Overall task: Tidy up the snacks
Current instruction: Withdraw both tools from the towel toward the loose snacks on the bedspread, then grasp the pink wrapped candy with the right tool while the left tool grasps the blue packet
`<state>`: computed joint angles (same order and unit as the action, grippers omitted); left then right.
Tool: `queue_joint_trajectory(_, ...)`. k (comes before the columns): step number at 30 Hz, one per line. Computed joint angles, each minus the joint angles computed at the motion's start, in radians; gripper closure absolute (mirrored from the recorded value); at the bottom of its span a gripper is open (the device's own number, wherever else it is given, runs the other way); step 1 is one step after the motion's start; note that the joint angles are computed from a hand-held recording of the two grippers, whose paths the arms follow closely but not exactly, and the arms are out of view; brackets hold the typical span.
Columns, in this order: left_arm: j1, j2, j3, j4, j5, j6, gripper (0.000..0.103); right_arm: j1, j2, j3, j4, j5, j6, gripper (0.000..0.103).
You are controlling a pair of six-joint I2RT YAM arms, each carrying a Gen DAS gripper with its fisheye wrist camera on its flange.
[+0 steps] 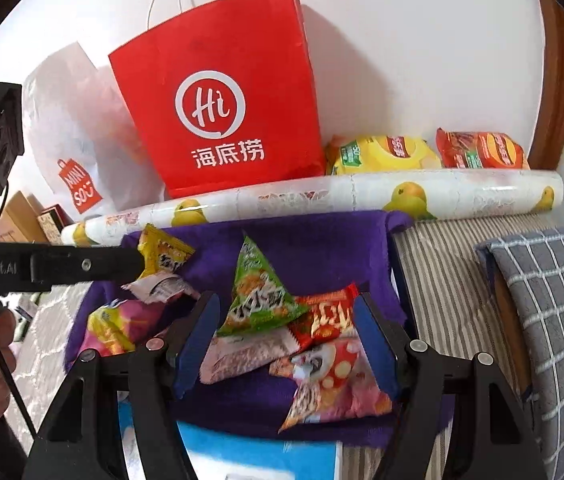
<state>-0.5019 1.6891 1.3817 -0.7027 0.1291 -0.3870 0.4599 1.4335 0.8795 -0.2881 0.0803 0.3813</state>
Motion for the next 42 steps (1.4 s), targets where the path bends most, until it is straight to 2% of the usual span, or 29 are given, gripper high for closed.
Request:
queue_joint_trajectory(3, -0.013, -0.025, 0.005, -0.015, -0.020, 0.003, 0.037, 0.017, -0.090, -0.046, -0.034, 0.007, 0.025, 0.035)
queue_joint_trajectory(6, -0.021, -0.062, 0.001, -0.025, -0.042, -0.003, 0.037, 0.048, -0.192, -0.087, -0.081, 0.044, 0.046, 0.040)
queue_joint_trajectory(10, -0.046, -0.112, 0.011, -0.055, -0.079, -0.006, 0.037, 0.129, -0.334, -0.110, -0.194, 0.139, 0.090, 0.049)
queue_joint_trajectory(13, -0.085, -0.161, 0.017, -0.084, -0.138, -0.018, 0.037, 0.214, -0.390, -0.088, -0.311, 0.235, 0.126, 0.051)
queue_joint_trajectory(19, -0.160, -0.304, -0.081, -0.118, -0.171, -0.058, 0.037, 0.426, -0.473, -0.067, -0.477, 0.448, 0.241, 0.051)
queue_joint_trajectory(23, -0.196, -0.431, -0.194, -0.127, -0.191, -0.113, 0.037, 0.542, -0.483, -0.059, -0.547, 0.483, 0.354, 0.051)
queue_joint_trajectory(27, -0.216, -0.553, -0.308, -0.139, -0.200, -0.163, 0.037, 0.663, -0.512, -0.075, -0.577, 0.486, 0.464, 0.051)
queue_joint_trajectory(31, -0.246, -0.678, -0.429, -0.149, -0.222, -0.203, 0.037, 0.751, -0.543, -0.128, -0.540, 0.464, 0.540, 0.051)
queue_joint_trajectory(37, -0.245, -0.840, -0.586, -0.179, -0.226, -0.245, 0.037, 0.851, -0.451, -0.169, -0.483, 0.457, 0.639, 0.048)
queue_joint_trajectory(42, -0.196, -0.968, -0.680, -0.230, -0.202, -0.251, 0.037, 0.892, -0.375, -0.194, -0.398, 0.438, 0.660, 0.042)
